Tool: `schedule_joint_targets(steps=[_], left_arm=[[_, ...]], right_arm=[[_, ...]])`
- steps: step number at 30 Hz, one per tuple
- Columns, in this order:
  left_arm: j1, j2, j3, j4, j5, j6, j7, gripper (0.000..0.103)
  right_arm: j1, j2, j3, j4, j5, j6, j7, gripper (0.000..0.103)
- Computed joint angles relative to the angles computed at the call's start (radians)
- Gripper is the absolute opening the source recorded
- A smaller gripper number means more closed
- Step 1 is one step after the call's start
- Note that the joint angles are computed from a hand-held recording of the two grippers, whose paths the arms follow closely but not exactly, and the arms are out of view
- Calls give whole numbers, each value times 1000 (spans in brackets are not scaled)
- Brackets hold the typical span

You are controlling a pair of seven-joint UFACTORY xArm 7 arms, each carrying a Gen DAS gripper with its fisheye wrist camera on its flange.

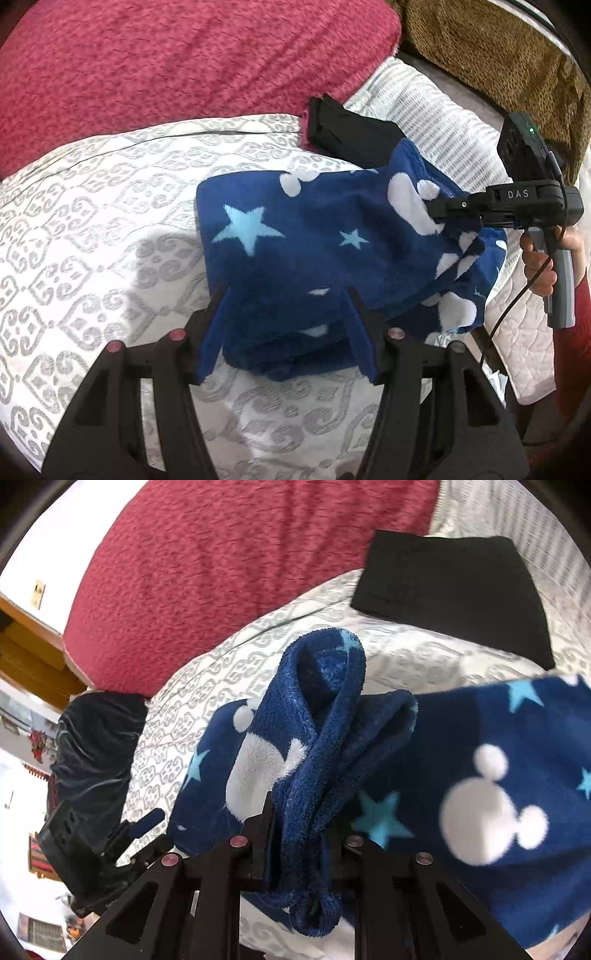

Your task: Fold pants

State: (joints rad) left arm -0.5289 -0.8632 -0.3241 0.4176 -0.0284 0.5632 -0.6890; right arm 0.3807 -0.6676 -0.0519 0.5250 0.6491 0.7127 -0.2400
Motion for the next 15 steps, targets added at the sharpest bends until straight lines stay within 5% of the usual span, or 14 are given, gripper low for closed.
schedule_joint_targets(steps=[15], left_arm=[[43, 183, -38, 134, 66, -31, 3, 61]], right_arm=[[-79, -108, -78, -43, -22, 75, -63, 18]])
